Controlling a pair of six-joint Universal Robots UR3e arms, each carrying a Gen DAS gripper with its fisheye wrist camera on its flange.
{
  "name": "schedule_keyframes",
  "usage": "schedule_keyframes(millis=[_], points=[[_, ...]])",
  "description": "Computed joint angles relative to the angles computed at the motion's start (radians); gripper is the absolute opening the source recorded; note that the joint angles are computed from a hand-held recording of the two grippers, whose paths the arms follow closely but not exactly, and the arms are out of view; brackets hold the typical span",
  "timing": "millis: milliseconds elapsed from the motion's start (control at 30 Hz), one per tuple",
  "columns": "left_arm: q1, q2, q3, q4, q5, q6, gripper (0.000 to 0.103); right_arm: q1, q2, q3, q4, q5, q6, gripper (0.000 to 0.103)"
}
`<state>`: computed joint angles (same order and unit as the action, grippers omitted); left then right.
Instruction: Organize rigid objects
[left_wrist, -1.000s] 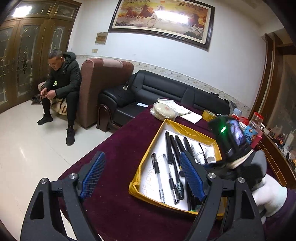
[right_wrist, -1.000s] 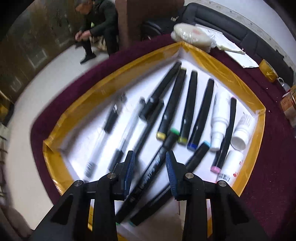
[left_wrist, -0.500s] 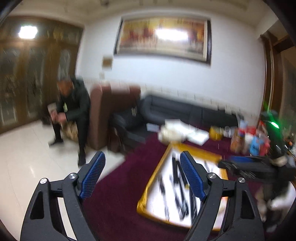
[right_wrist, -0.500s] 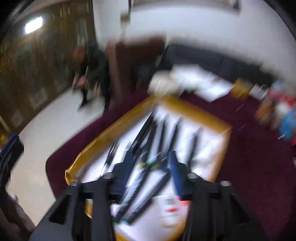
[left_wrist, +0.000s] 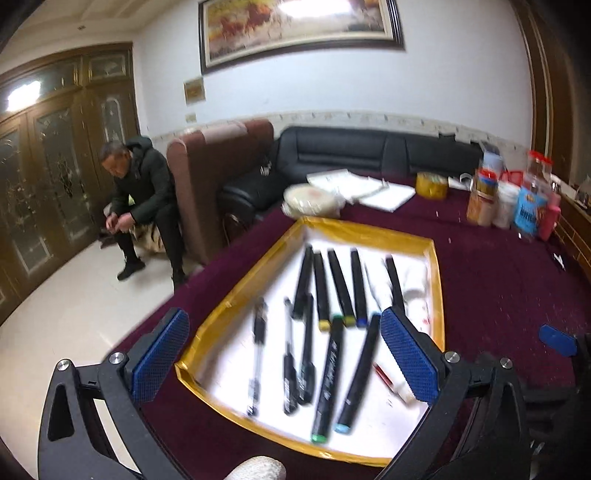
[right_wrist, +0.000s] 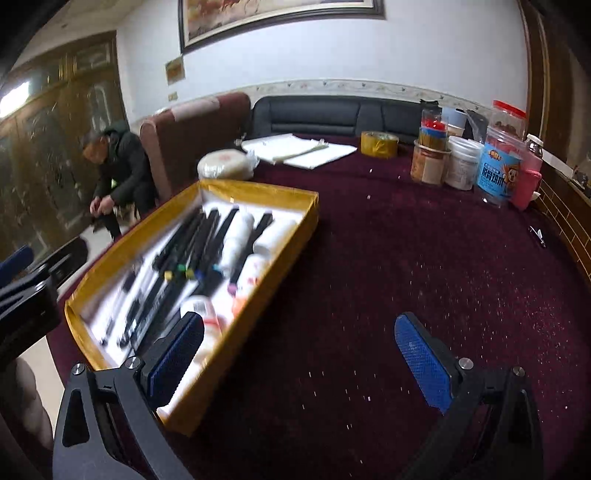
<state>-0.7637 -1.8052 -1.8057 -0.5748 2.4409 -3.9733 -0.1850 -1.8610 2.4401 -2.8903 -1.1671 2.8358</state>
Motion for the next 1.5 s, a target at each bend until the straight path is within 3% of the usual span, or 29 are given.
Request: schedule_keyframes(millis=[167, 433, 1500], points=[[0.005, -0.033, 0.086, -0.108, -0.05, -0.04, 0.103, -0.018, -0.035, 0.042, -0.005, 0.027, -0.075, 0.102], [0.024, -0.064, 0.143, -0.162, -0.123, -0.046, 0.103, -0.034, -0.024, 0.051, -0.001, 0.057, -0.09, 0.102], [0.13, 0.002, -0.018, 0.0, -0.312, 0.01, 0.103, 0.11, 0.122, -0.006, -0.092, -0.09, -0.005, 0.102]])
